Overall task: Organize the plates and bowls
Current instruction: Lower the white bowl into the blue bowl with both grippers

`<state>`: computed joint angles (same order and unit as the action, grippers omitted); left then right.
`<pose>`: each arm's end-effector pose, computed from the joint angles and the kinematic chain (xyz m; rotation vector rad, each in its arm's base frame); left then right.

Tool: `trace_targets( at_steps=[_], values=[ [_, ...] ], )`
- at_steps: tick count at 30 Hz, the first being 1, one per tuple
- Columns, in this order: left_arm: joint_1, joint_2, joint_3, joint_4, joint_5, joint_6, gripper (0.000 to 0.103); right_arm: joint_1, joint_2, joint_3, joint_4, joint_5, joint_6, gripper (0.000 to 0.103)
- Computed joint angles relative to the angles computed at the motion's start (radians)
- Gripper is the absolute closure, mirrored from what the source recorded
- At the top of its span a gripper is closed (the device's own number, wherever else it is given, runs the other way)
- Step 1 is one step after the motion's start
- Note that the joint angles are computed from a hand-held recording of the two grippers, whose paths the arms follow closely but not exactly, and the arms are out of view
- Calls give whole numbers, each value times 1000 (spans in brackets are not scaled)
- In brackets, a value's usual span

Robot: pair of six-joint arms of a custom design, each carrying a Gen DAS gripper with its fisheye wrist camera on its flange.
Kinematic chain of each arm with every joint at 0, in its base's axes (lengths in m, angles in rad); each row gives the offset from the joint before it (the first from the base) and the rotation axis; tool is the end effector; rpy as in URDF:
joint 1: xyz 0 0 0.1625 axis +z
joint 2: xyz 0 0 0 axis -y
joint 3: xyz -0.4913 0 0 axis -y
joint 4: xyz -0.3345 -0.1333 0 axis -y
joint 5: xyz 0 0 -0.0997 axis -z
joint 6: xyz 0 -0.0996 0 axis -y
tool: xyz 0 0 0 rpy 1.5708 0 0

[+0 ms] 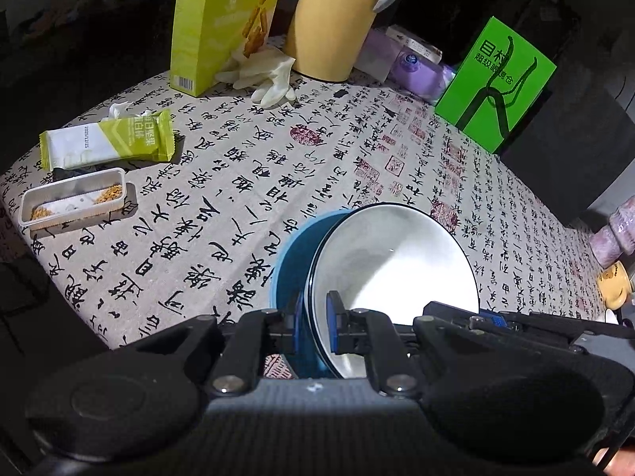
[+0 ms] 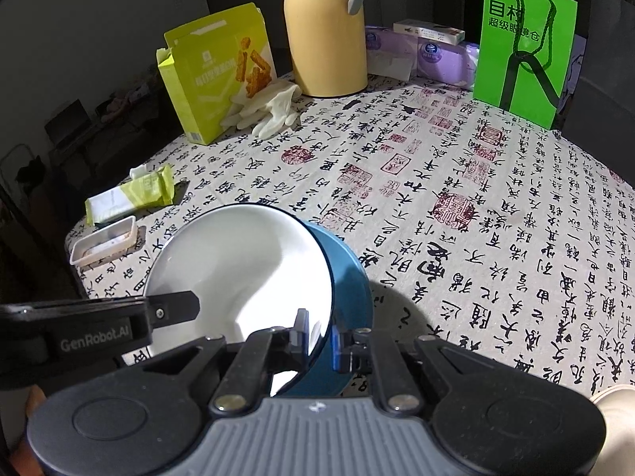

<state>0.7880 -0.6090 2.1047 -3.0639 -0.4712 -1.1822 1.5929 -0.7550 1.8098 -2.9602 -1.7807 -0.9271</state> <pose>-0.2147 -0.5307 0.0645 -0.4493 2.2288 -1.1575 0.1269 -0.6464 0.1490 1.2323 -2.5074 0.2956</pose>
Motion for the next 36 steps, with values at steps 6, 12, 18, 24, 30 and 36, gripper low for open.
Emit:
trace_targets(
  at_steps=[6,12,18,24,30,36],
  values=[
    [12,-1,-13,29,-9,16,91,3,11,-9,2,-21,-15,92],
    [21,-5,-25,57,-14,31,91,6,21,-19,15,-38,-19,92],
    [29,-8,-46,104,-16,53,91,4,24,-28,31,-41,-12,91],
    [33,-15,-58,139,-25,59,91,4,23,-47,74,-48,13,90],
    [36,-18,-60,134,-36,72,91,3,18,-61,115,-42,50,90],
    [37,-20,-57,127,-30,70,91,-4,11,-73,146,-20,94,86]
  ],
)
